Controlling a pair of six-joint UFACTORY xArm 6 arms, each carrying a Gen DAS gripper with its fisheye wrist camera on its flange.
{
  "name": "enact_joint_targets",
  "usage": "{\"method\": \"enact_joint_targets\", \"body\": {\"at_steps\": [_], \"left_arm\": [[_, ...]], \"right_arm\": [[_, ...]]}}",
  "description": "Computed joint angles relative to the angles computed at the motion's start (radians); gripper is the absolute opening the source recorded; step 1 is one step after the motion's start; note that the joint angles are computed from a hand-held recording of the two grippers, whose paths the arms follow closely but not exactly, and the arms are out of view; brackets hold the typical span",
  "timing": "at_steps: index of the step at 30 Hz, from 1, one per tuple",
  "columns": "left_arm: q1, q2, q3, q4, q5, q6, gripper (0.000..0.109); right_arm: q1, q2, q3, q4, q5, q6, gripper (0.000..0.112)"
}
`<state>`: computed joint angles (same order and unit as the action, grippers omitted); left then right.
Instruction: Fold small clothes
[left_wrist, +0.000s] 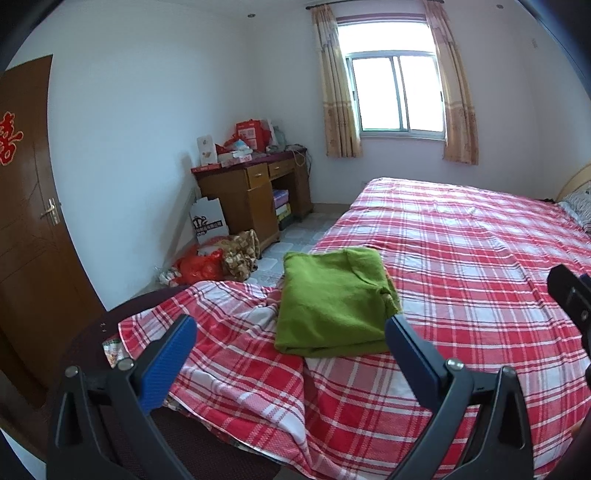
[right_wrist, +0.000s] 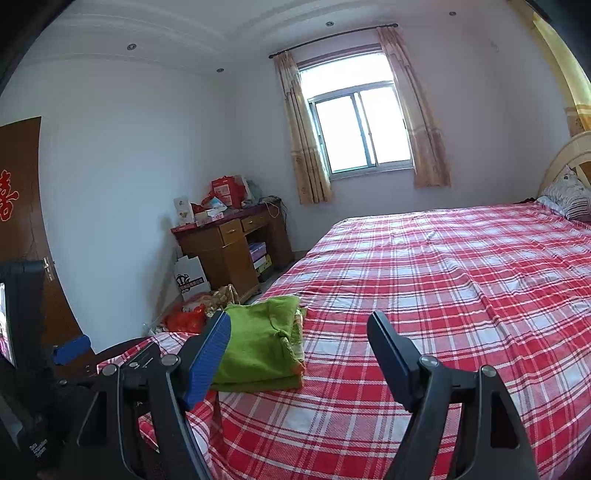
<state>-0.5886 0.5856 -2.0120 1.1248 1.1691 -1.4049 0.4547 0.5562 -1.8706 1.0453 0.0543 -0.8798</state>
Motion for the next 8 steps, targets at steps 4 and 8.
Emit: {"method": "enact_joint_targets", "body": {"at_steps": [4, 8], "left_arm": [[0.007, 0.000, 0.010, 0.007, -0.006, -0.009, 0.103], [0.016, 0.014, -0.005, -0.010, 0.009, -0.005, 0.103]], "right_arm": [[-0.006, 0.011, -0.005, -0.050, 0.005, 0.057, 0.077], [-0.014, 0.025, -0.016, -0.116, 0.021, 0.132, 0.077]]}}
